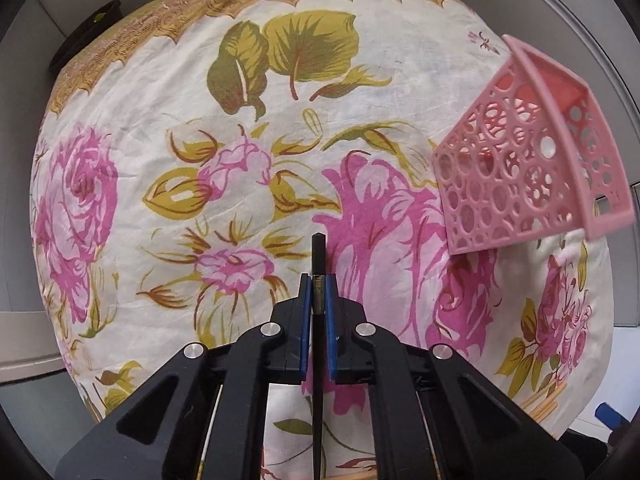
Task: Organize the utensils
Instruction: 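Grasp the black pen beside the pink holder with the left gripper and lift, then grasp a wooden stick from the pile with the right gripper while the left carries the pen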
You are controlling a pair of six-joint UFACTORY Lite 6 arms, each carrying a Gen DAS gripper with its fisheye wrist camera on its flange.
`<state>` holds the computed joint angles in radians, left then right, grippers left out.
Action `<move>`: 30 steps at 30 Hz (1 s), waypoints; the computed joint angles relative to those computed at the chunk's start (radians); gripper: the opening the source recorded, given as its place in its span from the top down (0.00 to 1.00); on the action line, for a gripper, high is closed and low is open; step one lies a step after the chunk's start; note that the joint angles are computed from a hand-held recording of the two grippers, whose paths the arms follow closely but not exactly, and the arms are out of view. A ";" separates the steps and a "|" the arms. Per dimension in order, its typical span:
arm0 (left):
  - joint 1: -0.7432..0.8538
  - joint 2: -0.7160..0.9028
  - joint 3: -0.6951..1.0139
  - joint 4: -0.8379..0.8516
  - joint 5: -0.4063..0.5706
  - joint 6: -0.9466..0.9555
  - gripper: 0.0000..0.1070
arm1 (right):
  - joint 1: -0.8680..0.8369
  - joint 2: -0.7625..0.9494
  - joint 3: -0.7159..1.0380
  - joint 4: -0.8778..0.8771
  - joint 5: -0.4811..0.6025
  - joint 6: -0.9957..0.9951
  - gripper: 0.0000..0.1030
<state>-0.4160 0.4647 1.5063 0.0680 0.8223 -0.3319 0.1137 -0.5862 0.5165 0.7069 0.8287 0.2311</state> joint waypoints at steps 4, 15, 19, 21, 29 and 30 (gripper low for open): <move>-0.016 -0.347 -0.259 -0.021 -0.078 -0.001 0.95 | 0.055 -0.055 -0.112 0.092 0.070 0.043 0.28; -0.194 -0.762 -0.238 0.150 -0.005 -0.166 0.94 | 0.260 -0.038 -0.229 0.163 -0.057 0.511 0.60; -0.197 -0.801 -0.232 0.112 -0.013 -0.125 0.94 | 0.240 0.155 -0.140 0.128 -0.038 0.525 0.70; -0.196 -0.810 -0.233 0.105 -0.016 -0.121 0.94 | 0.212 0.238 -0.076 0.106 -0.002 0.511 0.72; -0.154 -0.832 -0.247 0.046 -0.042 -0.073 0.94 | 0.222 0.460 0.171 -0.059 0.042 0.511 0.92; -0.148 -0.835 -0.254 0.043 -0.045 -0.072 0.94 | 0.233 0.492 0.209 -0.077 0.021 0.523 0.93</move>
